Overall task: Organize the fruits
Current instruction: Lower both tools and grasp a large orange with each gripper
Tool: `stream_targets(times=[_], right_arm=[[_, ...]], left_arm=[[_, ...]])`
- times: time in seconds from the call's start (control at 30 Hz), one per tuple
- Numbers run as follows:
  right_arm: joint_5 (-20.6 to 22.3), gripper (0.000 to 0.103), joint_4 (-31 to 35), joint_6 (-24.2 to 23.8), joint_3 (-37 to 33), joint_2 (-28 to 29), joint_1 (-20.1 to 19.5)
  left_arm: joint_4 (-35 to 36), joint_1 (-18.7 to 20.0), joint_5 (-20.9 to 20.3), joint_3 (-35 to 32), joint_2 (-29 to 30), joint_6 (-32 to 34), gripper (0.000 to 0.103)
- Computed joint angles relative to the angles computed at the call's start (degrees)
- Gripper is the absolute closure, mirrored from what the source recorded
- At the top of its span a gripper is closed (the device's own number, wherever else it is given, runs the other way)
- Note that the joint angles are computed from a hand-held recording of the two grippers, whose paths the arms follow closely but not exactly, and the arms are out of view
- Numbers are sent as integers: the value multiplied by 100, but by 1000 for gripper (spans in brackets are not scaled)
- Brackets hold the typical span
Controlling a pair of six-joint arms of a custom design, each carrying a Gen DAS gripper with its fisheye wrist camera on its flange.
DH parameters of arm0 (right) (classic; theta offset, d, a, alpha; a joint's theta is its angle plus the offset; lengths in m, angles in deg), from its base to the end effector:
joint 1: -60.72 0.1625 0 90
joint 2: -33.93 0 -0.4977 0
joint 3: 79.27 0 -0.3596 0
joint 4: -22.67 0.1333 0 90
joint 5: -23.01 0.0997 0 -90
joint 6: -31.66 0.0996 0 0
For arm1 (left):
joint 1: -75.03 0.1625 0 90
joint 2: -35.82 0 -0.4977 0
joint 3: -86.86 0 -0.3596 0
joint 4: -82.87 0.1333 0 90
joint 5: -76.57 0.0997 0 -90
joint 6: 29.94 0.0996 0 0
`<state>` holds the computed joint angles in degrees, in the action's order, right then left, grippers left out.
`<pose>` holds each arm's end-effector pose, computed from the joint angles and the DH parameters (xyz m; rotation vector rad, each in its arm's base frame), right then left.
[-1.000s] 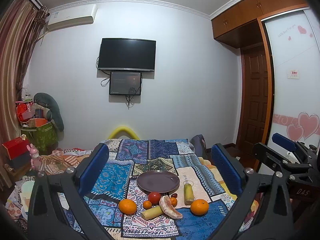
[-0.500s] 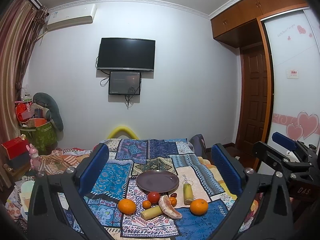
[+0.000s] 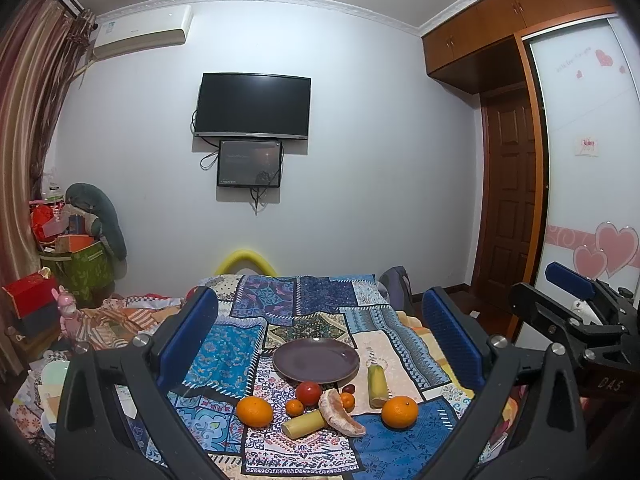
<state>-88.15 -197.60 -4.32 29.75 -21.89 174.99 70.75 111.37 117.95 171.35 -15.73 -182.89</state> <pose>0.3386 -0.5141 0.3627 0.7999 -2.0138 1.6572 -0.3901 -0.5453 0.2401 0.8552 2.0096 -1.6161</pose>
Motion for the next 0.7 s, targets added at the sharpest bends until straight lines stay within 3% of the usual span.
stream_targets(times=[0.27, 0.43, 0.57, 0.7], right_arm=[[-128, 0, 189, 89, -100, 39, -70], [-179, 1, 407, 183, -132, 29, -229], [-338, 10, 721, 227, -226, 72, -358], [-387, 19, 1366, 442, -335, 53, -559]], left_arm=[[363, 196, -59, -304, 191, -125, 0], [992, 431, -19, -693, 348, -538, 1], [1525, 624, -136, -1112, 545, -731, 16], [2186, 878, -206, -1659, 798, -954, 22]])
